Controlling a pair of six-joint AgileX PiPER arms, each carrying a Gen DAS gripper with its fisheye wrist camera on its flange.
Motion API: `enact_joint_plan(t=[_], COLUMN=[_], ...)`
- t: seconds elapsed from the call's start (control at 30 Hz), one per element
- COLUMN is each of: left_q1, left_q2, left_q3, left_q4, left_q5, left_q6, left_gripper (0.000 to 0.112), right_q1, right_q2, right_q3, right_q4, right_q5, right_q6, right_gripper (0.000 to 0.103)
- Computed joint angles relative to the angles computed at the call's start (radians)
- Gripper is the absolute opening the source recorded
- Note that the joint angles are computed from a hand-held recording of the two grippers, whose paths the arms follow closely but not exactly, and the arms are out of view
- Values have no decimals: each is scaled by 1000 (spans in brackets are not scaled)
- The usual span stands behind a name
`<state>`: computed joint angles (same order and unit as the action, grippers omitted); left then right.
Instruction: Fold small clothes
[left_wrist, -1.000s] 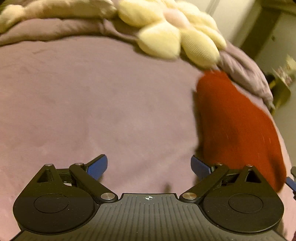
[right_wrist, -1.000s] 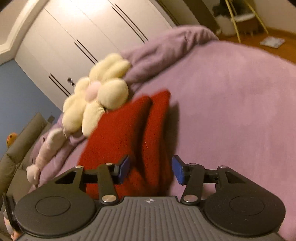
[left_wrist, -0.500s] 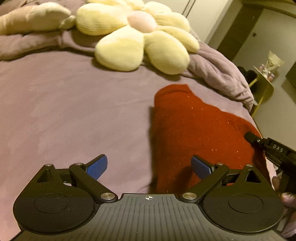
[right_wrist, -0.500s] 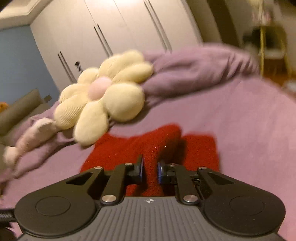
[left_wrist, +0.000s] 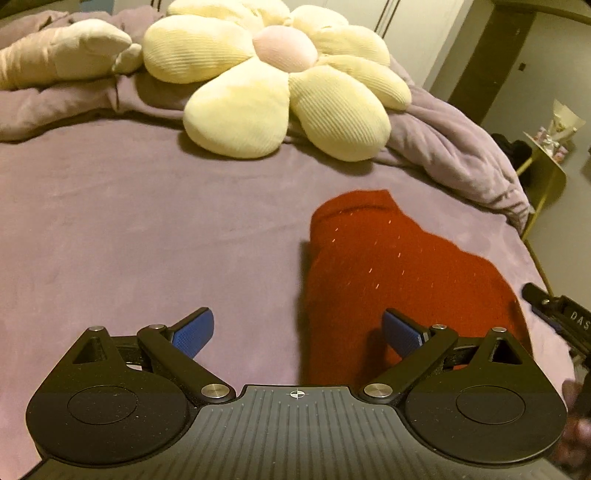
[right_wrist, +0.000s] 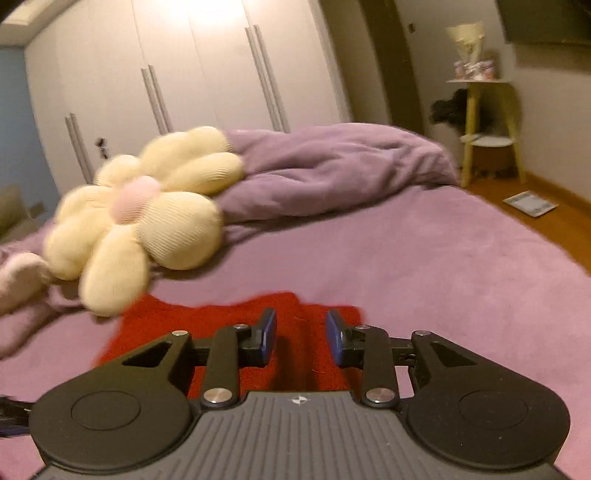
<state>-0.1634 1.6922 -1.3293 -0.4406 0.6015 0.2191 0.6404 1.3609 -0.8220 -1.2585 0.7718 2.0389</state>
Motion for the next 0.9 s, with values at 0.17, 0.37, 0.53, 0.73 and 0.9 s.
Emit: enact_joint_plan(t=[0.17,0.37,0.53,0.73,0.9], left_q1=[-69,-155,-191,-43,199], left_q2=[139,312,370,348,345], left_q3=[-198,-409,-415,-350,-344], left_q4=[89,282,395,-79,-454], left_q5=[71,83,18,85,478], left_q6=[-136,-320,-390,-17,353], left_gripper=[101,102,103,103,103], right_q1=[-61,-187,-195,-261,-358], right_q2=[163,320,378,249,-147], right_q3=[-197,-379,-366,-187,134], right_q4=[193,444,340,220,710], right_q5=[-99,-118,-160,-397,-610], right_q6=[-355,-632,-569,-395,-801], right_gripper=[28,29,32,47,87])
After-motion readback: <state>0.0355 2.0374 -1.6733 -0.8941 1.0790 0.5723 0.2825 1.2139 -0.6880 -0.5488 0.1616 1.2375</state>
